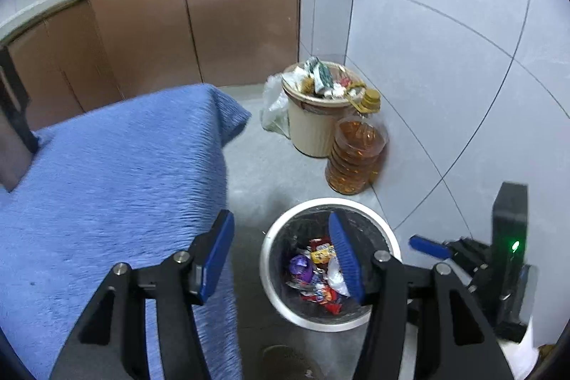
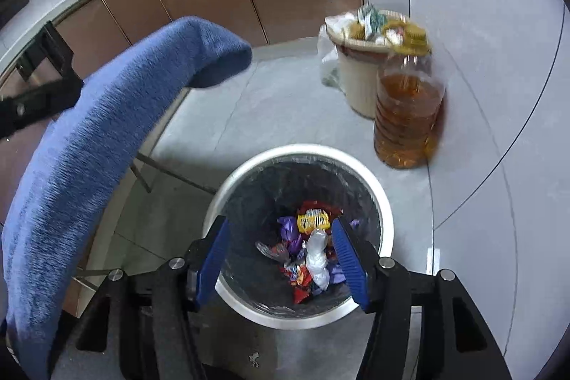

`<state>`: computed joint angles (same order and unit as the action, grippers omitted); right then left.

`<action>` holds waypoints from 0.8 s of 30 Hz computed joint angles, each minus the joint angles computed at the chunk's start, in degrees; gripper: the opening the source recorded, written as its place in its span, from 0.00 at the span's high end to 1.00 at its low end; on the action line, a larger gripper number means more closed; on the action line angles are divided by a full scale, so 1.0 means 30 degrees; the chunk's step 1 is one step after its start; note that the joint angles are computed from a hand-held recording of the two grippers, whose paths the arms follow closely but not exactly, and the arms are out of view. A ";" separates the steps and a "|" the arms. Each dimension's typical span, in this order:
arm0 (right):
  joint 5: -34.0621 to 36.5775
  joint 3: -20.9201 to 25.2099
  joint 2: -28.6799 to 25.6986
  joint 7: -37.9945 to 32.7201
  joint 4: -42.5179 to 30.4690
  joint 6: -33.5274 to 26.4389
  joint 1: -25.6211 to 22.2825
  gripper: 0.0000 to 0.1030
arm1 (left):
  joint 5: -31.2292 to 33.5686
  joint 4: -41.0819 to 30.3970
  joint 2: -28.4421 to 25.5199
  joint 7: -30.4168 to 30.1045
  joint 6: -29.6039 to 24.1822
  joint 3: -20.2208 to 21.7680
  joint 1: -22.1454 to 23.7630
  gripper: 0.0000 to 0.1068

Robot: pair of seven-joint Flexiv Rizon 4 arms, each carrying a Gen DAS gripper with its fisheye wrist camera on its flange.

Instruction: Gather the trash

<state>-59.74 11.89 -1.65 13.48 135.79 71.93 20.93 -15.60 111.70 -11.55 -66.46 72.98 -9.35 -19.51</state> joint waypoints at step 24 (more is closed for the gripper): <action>-0.3313 0.1685 -0.0668 0.0125 -0.7304 -0.7574 0.4505 0.05 | -0.0342 0.6494 0.7598 0.0157 0.4777 0.3779 0.1094 0.38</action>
